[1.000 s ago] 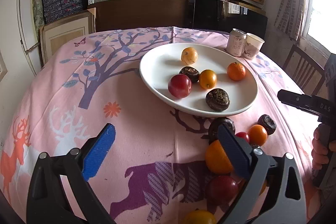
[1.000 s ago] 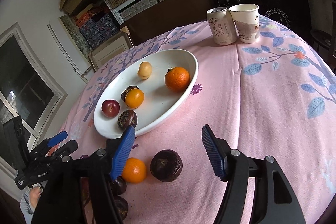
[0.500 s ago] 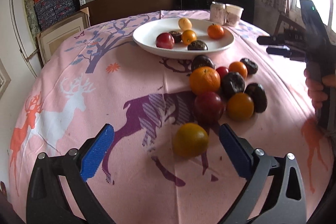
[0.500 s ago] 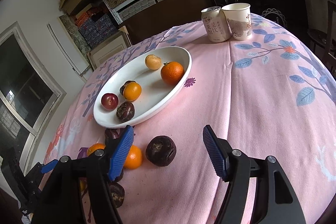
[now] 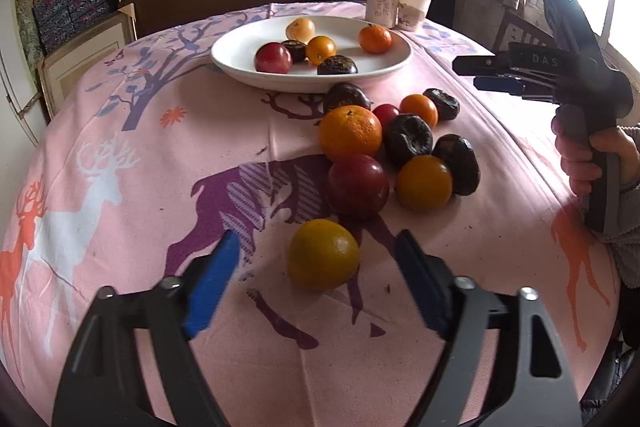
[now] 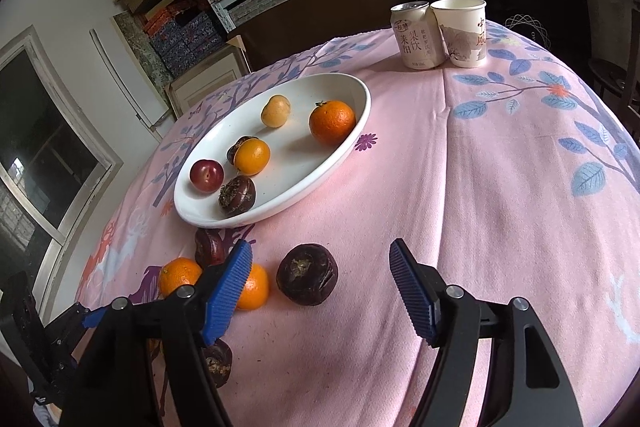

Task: Organize fruits
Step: 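Grasp a yellow citrus with the left tool while the right tool grasps a dark wrinkled fruit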

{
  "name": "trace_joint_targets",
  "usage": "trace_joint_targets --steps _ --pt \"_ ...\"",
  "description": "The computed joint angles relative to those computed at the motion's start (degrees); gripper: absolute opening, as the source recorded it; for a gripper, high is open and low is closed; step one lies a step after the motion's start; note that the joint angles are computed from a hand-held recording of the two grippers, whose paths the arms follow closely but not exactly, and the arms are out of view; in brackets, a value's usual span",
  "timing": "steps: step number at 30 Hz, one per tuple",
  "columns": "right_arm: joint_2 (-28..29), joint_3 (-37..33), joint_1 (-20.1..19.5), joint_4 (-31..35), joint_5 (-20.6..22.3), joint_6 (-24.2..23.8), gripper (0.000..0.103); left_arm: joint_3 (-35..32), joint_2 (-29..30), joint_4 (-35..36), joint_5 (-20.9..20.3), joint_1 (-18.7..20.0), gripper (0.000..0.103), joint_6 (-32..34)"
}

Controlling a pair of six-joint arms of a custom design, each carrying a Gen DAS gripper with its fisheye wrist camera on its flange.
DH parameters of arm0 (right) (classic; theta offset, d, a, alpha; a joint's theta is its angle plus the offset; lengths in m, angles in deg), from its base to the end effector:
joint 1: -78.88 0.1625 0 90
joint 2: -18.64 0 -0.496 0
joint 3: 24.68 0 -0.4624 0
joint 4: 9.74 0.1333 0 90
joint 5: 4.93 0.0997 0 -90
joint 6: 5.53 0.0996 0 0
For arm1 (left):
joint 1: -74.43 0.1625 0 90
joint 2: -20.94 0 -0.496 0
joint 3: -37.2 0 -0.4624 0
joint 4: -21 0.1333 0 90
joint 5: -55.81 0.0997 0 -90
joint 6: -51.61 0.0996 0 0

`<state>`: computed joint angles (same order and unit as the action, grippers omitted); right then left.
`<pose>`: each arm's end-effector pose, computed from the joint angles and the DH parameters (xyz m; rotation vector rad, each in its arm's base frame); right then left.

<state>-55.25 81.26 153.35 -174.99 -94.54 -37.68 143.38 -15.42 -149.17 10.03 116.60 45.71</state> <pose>-0.0504 -0.6818 0.3893 0.3905 -2.6487 0.9733 -0.3603 -0.6000 -0.0298 0.7935 2.3232 -0.6486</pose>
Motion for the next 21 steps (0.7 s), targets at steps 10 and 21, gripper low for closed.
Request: trace_joint_targets --steps 10,21 --pt "0.04 -0.21 0.12 2.09 -0.22 0.03 0.072 -1.01 0.54 2.57 -0.55 0.1 0.041 -0.07" --pt "2.06 -0.74 1.57 3.6 -6.34 -2.94 0.055 -0.9 0.24 2.85 -0.43 0.36 0.038 -0.9"
